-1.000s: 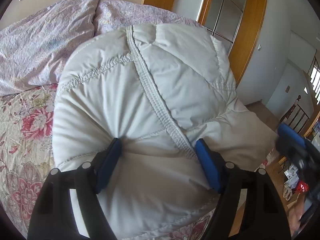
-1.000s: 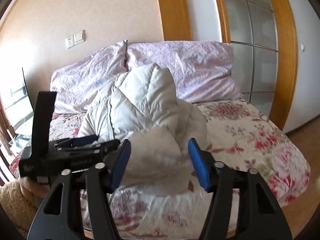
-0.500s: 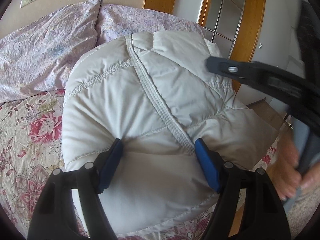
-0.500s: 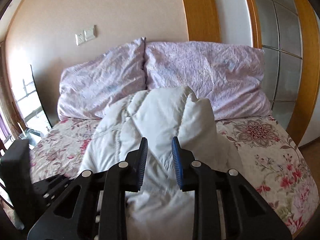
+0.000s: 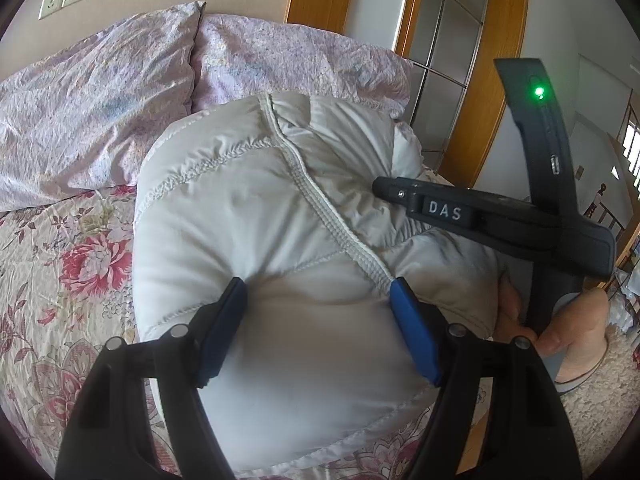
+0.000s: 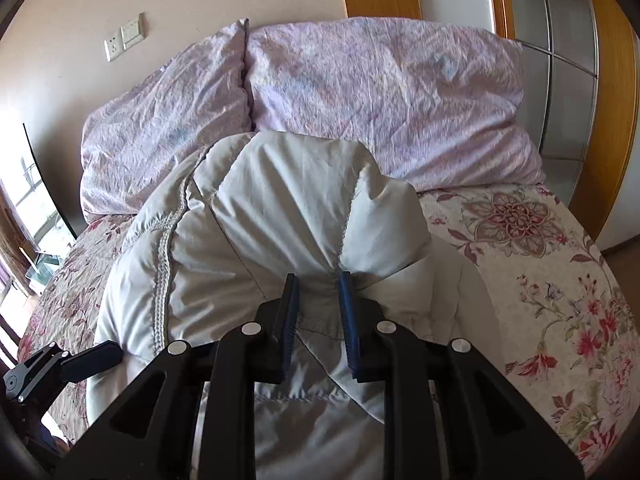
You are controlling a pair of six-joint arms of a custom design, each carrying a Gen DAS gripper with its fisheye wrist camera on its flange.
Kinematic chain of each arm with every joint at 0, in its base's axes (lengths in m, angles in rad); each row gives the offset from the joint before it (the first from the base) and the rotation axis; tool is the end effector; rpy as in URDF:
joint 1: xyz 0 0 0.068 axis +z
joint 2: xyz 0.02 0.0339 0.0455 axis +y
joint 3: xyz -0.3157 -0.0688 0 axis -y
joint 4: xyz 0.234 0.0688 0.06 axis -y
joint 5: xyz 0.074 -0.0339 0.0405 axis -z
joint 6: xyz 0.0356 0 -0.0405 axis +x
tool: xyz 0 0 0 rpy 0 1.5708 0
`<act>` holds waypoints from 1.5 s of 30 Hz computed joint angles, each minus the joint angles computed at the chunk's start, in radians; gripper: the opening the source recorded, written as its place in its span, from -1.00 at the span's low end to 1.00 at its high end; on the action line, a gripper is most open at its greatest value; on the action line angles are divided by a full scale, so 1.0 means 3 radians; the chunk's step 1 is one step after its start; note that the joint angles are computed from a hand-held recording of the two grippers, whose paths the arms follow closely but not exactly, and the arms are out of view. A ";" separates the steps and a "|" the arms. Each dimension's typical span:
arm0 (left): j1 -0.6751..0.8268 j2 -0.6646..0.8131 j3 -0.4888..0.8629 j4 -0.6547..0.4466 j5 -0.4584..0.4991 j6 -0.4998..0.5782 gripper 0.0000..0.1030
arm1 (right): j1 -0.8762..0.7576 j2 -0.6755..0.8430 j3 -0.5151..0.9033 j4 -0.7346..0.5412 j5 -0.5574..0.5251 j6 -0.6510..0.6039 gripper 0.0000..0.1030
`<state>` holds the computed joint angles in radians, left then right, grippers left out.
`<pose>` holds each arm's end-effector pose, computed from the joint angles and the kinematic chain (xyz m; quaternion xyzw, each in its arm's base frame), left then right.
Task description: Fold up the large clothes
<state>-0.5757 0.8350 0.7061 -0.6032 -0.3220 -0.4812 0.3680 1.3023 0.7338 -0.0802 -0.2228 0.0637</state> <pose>0.1135 -0.0603 0.3049 -0.0226 0.9036 -0.0762 0.4209 0.2327 0.0981 0.2768 -0.1838 0.8723 0.1919 0.4105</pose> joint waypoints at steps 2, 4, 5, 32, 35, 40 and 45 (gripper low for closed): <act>-0.0017 0.0002 -0.0004 0.0005 -0.0011 -0.0008 0.44 | -0.0007 0.0034 -0.0006 0.0026 -0.0005 0.0000 -0.59; -0.0007 0.0007 0.0000 0.0005 -0.0005 -0.0002 0.43 | -0.0017 0.0062 -0.0008 0.0034 -0.0014 0.0003 -0.59; 0.0014 0.0010 0.0001 0.0012 0.0013 0.0014 0.43 | -0.0020 0.0077 -0.0003 0.0034 -0.0018 0.0005 -0.59; 0.1664 0.0568 0.0420 0.0045 0.0455 0.0846 0.50 | -0.0054 0.0530 -0.0242 0.0521 -0.0008 0.0089 -0.60; 0.1687 0.0597 0.0354 0.0131 0.0443 0.0852 0.57 | -0.0059 0.0558 -0.0237 0.0536 -0.0027 0.0097 -0.60; 0.1613 0.0672 0.0223 0.0297 0.0382 0.0839 0.59 | -0.0060 0.0597 -0.0244 0.0577 -0.0051 0.0127 -0.60; 0.1640 0.0725 0.0087 0.0480 0.0449 0.0838 0.59 | -0.0067 0.0637 -0.0249 0.0629 -0.0071 0.0132 -0.59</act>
